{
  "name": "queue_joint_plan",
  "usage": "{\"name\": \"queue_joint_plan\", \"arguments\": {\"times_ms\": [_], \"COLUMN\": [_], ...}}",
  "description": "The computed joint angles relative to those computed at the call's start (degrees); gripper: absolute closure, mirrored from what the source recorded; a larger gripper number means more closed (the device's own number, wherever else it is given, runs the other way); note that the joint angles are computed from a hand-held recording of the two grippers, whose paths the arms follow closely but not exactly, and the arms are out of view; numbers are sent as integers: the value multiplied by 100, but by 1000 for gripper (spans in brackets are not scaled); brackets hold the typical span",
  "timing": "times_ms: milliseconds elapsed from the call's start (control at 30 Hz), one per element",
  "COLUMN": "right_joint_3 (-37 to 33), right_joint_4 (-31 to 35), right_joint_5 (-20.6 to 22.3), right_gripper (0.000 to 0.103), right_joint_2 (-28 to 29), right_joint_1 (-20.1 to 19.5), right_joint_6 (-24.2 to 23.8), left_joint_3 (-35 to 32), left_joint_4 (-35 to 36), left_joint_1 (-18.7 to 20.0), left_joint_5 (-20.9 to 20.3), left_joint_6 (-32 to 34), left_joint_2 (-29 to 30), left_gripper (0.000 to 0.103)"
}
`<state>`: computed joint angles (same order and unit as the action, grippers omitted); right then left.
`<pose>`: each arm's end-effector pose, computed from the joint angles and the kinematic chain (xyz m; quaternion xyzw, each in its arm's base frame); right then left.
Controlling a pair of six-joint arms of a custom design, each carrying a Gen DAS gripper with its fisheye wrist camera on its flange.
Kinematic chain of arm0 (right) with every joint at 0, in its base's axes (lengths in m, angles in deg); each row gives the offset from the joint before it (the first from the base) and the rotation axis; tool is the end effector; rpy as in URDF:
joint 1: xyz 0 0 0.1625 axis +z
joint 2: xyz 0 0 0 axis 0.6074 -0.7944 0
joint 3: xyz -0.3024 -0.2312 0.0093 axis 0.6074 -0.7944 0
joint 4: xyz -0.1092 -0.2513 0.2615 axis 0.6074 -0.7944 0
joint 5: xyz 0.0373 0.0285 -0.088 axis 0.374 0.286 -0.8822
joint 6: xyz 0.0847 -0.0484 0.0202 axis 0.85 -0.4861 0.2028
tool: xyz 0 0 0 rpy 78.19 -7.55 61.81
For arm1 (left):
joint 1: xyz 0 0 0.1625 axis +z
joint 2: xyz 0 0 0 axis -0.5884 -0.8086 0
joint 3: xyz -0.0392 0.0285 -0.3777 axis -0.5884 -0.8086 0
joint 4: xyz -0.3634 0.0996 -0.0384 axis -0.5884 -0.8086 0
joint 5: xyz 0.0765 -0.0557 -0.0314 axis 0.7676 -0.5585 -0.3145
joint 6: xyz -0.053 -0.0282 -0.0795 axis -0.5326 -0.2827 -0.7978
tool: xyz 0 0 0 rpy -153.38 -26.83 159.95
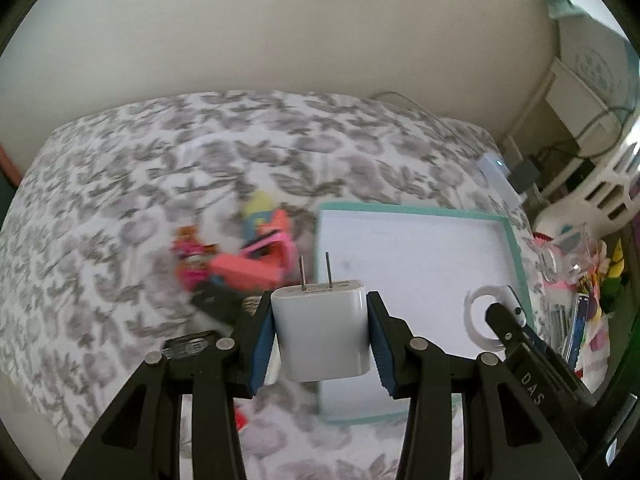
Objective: Organize rigid objects
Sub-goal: 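Carry the charger into the tray and open the left tool while the right tool carries the smartwatch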
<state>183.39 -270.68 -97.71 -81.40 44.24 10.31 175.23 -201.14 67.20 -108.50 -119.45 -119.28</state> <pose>0.0224 -0.3889 0.2760 -0.1272 -0.8656 0.3694 0.3131 -0.3651 -0.4493 -0.0268 0.1479 0.9233 -0.1785 0.3063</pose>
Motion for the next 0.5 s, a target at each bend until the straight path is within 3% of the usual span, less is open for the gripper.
{"name": "queue_joint_plan", "arguments": {"times_ms": [233, 500], "right_joint_3": [-233, -409], "right_joint_4": [-530, -573], "right_joint_5": [-802, -1256], "right_gripper": [74, 74], "right_joint_2": [452, 844], "right_joint_1": [-392, -620], "right_joint_6": [-199, -321], "left_joint_3": [-665, -1101], "left_joint_4": [-135, -70], "left_joint_1": [71, 256], "left_joint_5": [-151, -242], "left_joint_6": [271, 415], "left_joint_2": [801, 1368], "left_gripper": [57, 57]}}
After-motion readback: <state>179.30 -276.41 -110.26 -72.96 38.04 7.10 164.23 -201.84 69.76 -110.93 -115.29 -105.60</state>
